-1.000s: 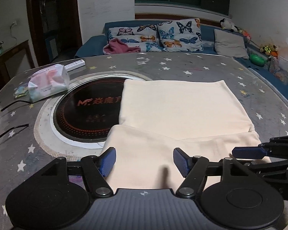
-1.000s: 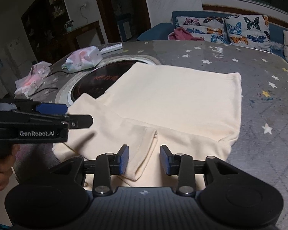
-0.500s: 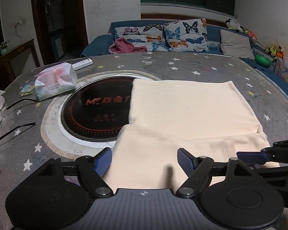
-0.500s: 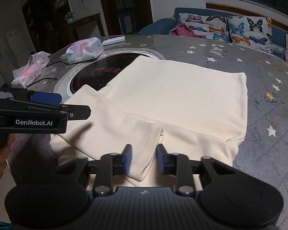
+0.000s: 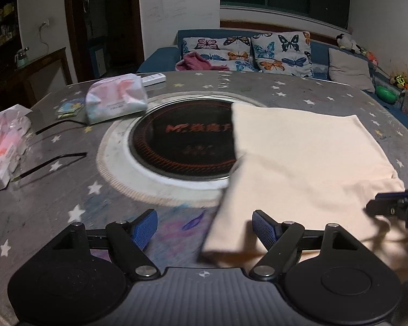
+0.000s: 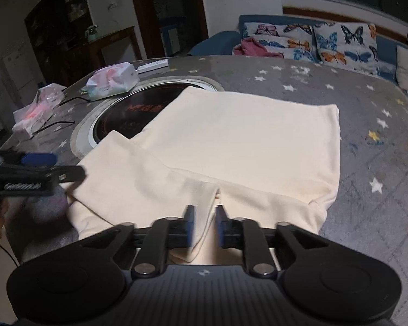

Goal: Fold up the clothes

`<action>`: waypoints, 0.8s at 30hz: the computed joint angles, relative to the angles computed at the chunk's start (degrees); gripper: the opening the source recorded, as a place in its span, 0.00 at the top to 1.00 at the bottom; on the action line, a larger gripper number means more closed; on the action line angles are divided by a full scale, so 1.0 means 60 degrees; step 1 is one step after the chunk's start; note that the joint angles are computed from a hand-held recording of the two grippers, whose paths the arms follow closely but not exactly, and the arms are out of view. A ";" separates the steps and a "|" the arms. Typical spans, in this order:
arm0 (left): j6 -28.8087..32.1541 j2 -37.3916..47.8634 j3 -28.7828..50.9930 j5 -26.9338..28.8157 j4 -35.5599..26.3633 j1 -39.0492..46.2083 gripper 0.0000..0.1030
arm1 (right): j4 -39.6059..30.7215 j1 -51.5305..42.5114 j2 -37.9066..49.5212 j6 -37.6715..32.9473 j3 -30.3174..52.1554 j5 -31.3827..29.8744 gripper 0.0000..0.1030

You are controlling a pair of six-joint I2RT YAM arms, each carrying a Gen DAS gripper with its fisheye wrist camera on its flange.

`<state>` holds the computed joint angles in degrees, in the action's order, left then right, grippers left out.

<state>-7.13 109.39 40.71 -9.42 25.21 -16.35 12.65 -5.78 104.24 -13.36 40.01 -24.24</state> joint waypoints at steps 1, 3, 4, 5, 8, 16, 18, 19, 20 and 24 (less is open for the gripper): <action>0.0105 -0.0073 -0.0186 0.0089 0.0148 0.0044 0.23 | -0.0009 0.0000 0.0078 0.0037 0.0042 -0.0054 0.81; 0.0317 -0.0215 -0.0555 0.0272 0.0444 0.0137 0.23 | 0.0039 0.0061 0.0150 0.0023 0.0050 -0.0044 0.83; 0.0423 -0.0284 -0.0738 0.0366 0.0590 0.0185 0.23 | 0.0115 0.0139 0.0118 -0.0057 -0.0008 0.0060 0.91; 0.0535 -0.0328 -0.0902 0.0432 0.0751 0.0196 0.23 | 0.0201 0.0205 0.0028 -0.0107 -0.0089 0.0135 0.96; 0.0885 -0.0343 -0.1309 0.0512 0.1303 0.0083 0.23 | 0.0396 0.0201 -0.0568 -0.0123 -0.0374 0.0133 0.96; 0.1191 0.0168 -0.1280 0.0340 0.2040 -0.0116 0.25 | -0.0085 -0.0054 -0.2375 -0.0375 -0.0603 0.0305 0.96; 0.1331 0.0277 -0.1262 0.0275 0.2169 -0.0175 0.26 | -0.0194 -0.0123 -0.2631 -0.0432 -0.0592 0.0360 0.96; 0.1410 0.0322 -0.1259 0.0203 0.2217 -0.0223 0.28 | -0.0192 -0.0172 -0.2755 -0.0477 -0.0614 0.0411 0.96; 0.1489 0.0368 -0.1256 0.0131 0.2265 -0.0272 0.29 | -0.0179 -0.0198 -0.2836 -0.0506 -0.0642 0.0461 0.96; 0.1617 0.0301 -0.1385 0.0103 0.2368 -0.0349 0.33 | -0.0172 -0.0411 -0.2980 -0.0648 -0.0737 0.0702 0.96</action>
